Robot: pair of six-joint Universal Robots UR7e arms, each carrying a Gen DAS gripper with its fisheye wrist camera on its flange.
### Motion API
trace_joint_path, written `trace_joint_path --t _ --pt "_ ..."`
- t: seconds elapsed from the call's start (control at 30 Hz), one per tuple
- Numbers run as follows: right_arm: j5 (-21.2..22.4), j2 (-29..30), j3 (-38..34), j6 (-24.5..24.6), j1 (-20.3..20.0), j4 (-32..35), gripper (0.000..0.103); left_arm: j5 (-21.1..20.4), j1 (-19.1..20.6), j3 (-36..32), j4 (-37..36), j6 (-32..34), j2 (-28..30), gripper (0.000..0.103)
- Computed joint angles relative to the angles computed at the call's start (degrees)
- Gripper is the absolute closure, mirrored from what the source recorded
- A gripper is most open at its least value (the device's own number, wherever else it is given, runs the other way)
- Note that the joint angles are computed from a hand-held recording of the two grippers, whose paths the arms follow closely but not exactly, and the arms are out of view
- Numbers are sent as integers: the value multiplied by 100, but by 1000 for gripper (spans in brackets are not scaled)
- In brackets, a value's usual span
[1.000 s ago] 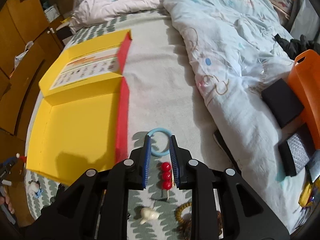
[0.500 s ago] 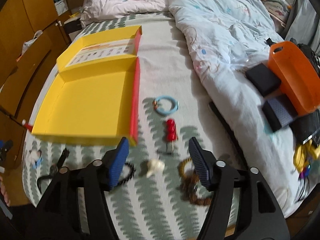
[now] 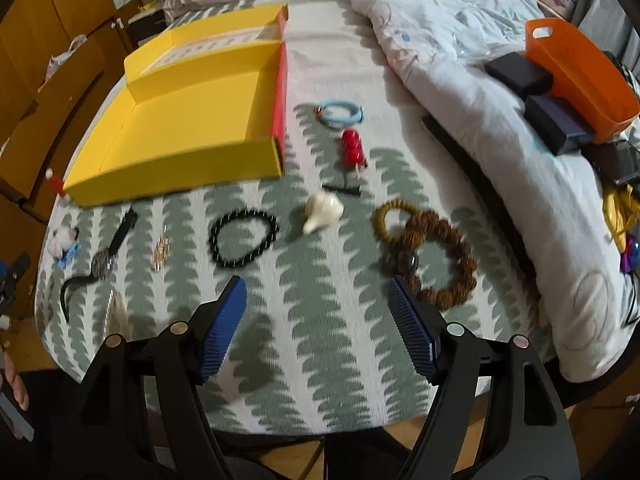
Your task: Organize jewelry
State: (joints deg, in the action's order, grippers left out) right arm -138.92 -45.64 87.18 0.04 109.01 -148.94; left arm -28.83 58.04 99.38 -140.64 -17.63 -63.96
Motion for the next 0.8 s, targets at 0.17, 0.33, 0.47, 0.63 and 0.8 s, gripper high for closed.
trace_joint_path --t 0.17,0.33,0.47,0.63,0.8 --pt "-63 -110 306 49 13 -234 26 -65 -82 254 -250 122 -79 7" --pt "-125 -125 499 -24 40 -420 23 203 -220 422 -544 393 -29 6" --pt "-189 -91 550 -125 41 -556 20 176 -244 480 -731 459 -46 6" --pt "-417 13 546 -220 63 -615 19 194 -270 499 -712 358 -34 6" --pt "-518 92 594 -387 80 -775 17 326 -312 516 -698 347 25 6"
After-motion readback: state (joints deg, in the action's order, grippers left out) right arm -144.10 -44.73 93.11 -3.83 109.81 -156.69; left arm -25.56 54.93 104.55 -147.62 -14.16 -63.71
